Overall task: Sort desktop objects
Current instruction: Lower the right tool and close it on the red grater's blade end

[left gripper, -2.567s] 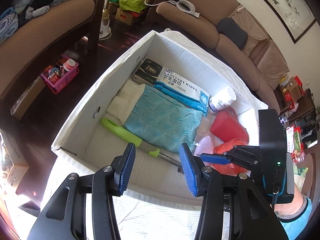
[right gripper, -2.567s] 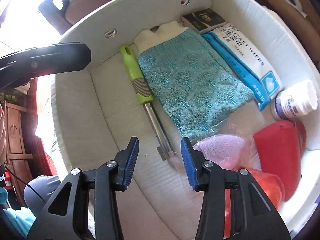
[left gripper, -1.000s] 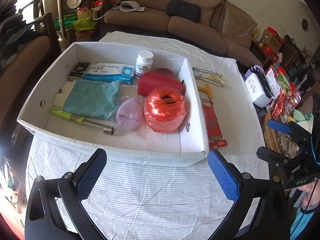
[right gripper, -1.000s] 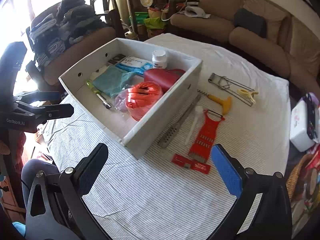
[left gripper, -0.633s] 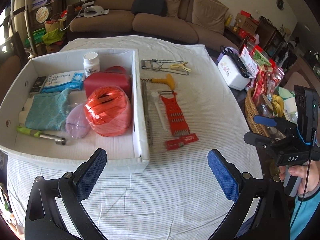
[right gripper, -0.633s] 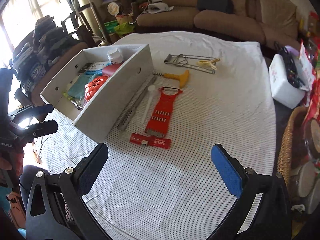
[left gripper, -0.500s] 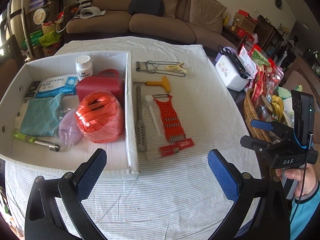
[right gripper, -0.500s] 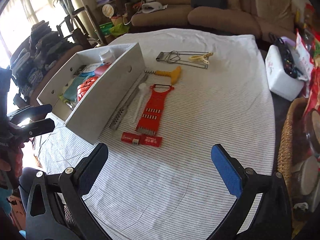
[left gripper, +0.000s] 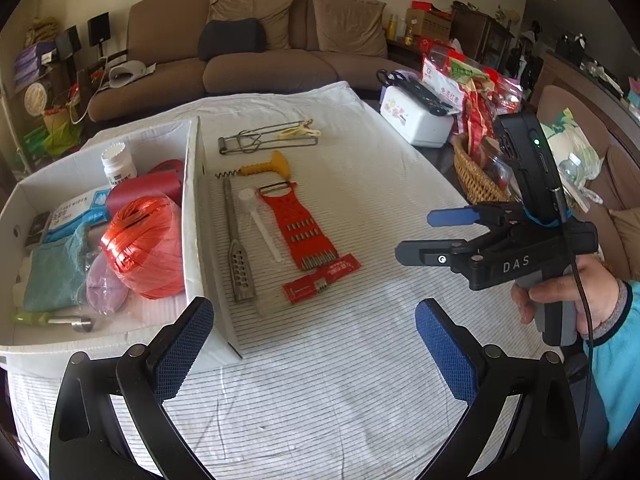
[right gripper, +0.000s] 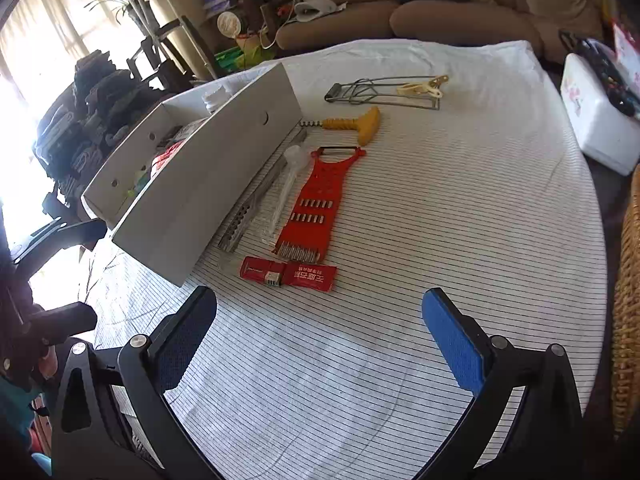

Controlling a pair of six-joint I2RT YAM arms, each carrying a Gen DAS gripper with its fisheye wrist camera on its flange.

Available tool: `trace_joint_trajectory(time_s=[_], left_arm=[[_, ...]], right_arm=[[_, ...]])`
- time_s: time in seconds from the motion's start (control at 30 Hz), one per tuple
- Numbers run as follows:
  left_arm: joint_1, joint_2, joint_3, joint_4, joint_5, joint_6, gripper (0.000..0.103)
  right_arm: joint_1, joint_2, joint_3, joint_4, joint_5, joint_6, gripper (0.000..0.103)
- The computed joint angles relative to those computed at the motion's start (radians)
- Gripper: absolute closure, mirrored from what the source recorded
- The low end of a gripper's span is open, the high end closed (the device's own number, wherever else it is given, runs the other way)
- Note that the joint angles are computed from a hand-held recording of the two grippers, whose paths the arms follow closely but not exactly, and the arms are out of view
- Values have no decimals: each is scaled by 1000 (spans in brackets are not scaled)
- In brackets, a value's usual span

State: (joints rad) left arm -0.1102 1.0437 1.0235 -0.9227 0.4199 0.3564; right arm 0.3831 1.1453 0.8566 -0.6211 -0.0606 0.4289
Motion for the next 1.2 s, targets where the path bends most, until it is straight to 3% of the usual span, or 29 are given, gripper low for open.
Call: trace_joint_trajectory(time_s=[0.3, 0.53, 0.67, 0.77, 0.93, 0.97, 1.07, 1.2], left_arm=[[69, -23, -1, 26, 25, 5, 0], [168, 60, 74, 16, 74, 10, 0], [200, 97, 91, 14, 91, 20, 0], [223, 121, 97, 17, 106, 29, 0], [246, 151, 100, 18, 127, 32, 0], [251, 157, 101, 15, 132, 29, 0], [259, 172, 106, 10, 143, 24, 0], [259, 179, 112, -1, 138, 25, 0]], right_arm=[[25, 102, 27, 104, 35, 48, 0], [67, 309, 143, 172, 132, 79, 1], [108, 420, 204, 179, 193, 81, 2], [138, 473, 233, 157, 239, 73, 10], [158, 513, 237, 137, 256, 71, 10], [162, 524, 242, 130, 263, 64, 13], [161, 543, 250, 111, 258, 49, 45], [143, 520, 234, 115, 238, 42, 50]])
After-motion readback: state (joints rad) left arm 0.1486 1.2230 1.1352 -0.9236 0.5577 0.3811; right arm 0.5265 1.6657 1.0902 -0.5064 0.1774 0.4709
